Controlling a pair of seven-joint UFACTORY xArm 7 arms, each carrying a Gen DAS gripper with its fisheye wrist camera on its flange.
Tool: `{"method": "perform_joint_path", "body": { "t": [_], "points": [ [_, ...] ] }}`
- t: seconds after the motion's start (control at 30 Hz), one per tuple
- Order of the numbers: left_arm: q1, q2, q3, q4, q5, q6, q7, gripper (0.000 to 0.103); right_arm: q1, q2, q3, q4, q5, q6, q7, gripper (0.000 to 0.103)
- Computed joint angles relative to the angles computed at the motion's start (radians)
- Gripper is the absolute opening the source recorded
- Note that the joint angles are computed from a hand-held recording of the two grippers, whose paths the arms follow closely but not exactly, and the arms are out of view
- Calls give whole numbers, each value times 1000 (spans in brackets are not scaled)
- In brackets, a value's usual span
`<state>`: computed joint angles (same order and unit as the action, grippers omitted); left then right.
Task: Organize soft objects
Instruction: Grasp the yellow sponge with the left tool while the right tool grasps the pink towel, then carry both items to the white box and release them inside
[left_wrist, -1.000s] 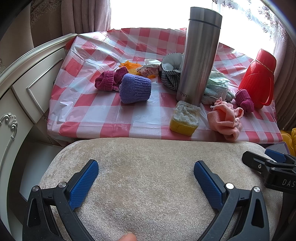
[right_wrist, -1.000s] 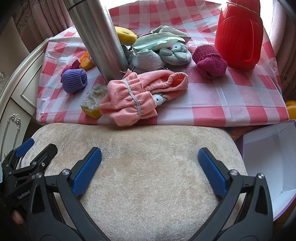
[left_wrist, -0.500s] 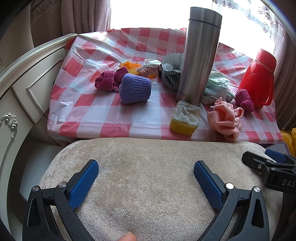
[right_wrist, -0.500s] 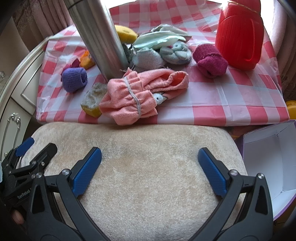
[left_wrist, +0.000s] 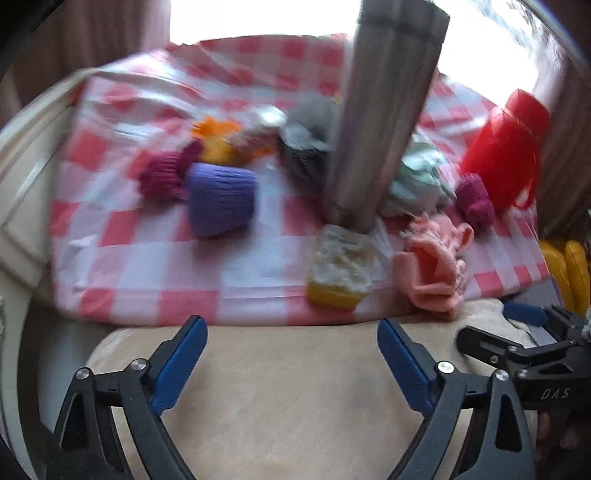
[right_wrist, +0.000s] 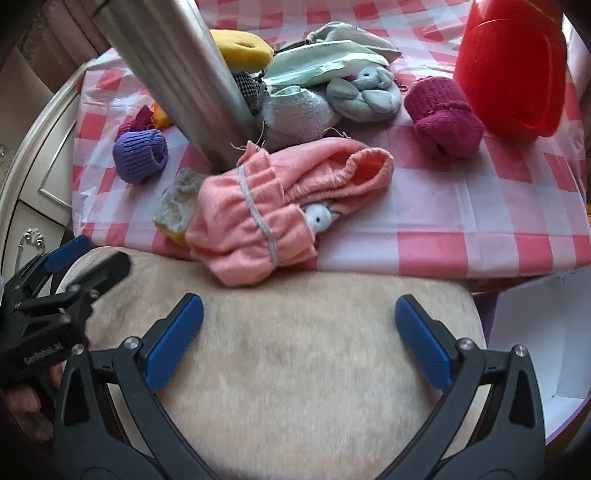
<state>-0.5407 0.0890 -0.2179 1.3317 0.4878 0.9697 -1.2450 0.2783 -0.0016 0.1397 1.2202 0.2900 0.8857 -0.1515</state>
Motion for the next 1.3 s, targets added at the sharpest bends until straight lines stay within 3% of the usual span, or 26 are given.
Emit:
{"method": "perform_joint_path", "body": {
  "t": [0.13, 0.27, 0.47, 0.63, 0.7, 0.9, 1.07, 1.2, 1.3],
  "points": [
    [31, 82, 16, 78, -122, -20, 148, 79, 18, 55, 15, 62, -62, 1, -1, 103],
    [36, 181, 39, 185, -189, 14, 252, 62, 28, 119, 19, 131, -100, 18, 17, 101],
    [28, 196, 63, 171, -241, -41, 280, 45, 25, 206, 24, 223, -99, 47, -17, 90],
    [-2, 162, 72, 112, -173, -92, 200, 40, 45, 251, 37, 261, -121, 50, -57, 55],
    [-16, 140, 73, 88, -131, -107, 156, 40, 30, 239, 46, 245, -65, 48, -100, 26],
    [-23, 19, 45, -37, -11, -198, -8, 40, -21, 108, 38, 99, 136, -33, -224, 23],
    [-30, 21, 17, -9, 71, -191, -54, 40, -52, -71, -20, -70, 261, -75, -346, 23],
    [-47, 18, 0, 18, 104, -226, -47, 40, -86, -209, -96, -183, 253, -100, -364, 23],
    [-68, 63, -10, 83, 105, -268, -13, 40, -136, -283, -131, -267, 168, -150, -329, 23]
  ]
}}
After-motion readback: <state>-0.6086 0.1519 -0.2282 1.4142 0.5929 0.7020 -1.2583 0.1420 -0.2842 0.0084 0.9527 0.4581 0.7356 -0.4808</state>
